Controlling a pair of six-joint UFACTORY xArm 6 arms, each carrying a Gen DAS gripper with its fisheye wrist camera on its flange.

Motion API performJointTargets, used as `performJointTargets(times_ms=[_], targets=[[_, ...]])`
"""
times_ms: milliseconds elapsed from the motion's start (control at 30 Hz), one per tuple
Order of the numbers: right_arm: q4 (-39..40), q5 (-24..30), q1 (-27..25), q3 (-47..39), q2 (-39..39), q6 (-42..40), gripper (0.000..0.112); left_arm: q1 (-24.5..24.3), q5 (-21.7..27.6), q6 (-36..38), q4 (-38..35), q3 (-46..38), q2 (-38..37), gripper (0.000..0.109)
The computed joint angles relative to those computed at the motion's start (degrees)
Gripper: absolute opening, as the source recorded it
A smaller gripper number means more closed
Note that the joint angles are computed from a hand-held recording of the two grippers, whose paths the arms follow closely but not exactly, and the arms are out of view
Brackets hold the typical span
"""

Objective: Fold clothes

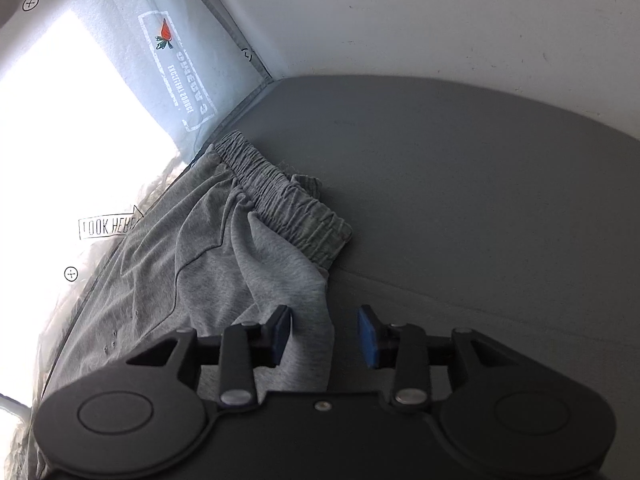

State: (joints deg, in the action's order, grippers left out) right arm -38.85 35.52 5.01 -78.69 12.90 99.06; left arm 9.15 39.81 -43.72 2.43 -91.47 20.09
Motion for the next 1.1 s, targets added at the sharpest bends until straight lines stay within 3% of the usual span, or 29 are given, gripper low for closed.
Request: performJointTargets(times_ms=[100,167,367,500,600,700,800,867,900,933,1100], targets=[[-0.4,-1.2,-1.1,-0.5,0.7,3.2,0.044,-0.3,-2.8,0.4,0.0,2.7,-0.5,0.065],[-1.3,-0.8,-1.6,-1.4,1.4,4.1,0.047,-0.8,-3.1,0.3,1.1,2.1,0.2,0.077],[-0.1,1.5,-3.0,-6.2,5.9,-0.6,0.048,-3.6,6.0,-4.7,11.9,-8.9,6.8,0.079],[-1.0,-0.7,-4.4,-6.7,7.0,3.1,0.050,-4.6,9.1,-7.9,16.1,-11.5,8.2,0.076],[0.2,-4.3,-5.6,-6.6,7.9,4.9,0.050,-5.2,11.6,-9.2,18.8,-13.1,9.0,0.064],[3.0,-3.4,-5.8,-9.1,10.1,2.7,0.049,-5.3,12.1,-9.0,19.7,-13.2,9.0,0.050],[5.3,-2.7,-6.0,-12.9,13.3,-1.2,0.039,-4.6,10.4,-8.0,18.5,-12.1,8.3,0.028],[6.0,-1.1,-5.7,-14.8,14.2,-4.1,0.028,-4.2,9.3,-8.1,17.8,-12.8,9.0,0.000],[5.8,-1.6,-5.8,-14.9,14.3,-4.8,0.014,-3.9,8.4,-8.5,16.8,-13.1,9.4,0.000],[5.6,-2.4,-6.0,-14.8,14.2,-5.1,0.010,-3.6,7.5,-8.9,15.6,-13.3,9.8,0.000],[-3.5,0.1,-6.4,-11.6,8.2,-2.0,0.007,-2.4,6.0,-13.5,19.8,-14.8,8.9,0.000]])
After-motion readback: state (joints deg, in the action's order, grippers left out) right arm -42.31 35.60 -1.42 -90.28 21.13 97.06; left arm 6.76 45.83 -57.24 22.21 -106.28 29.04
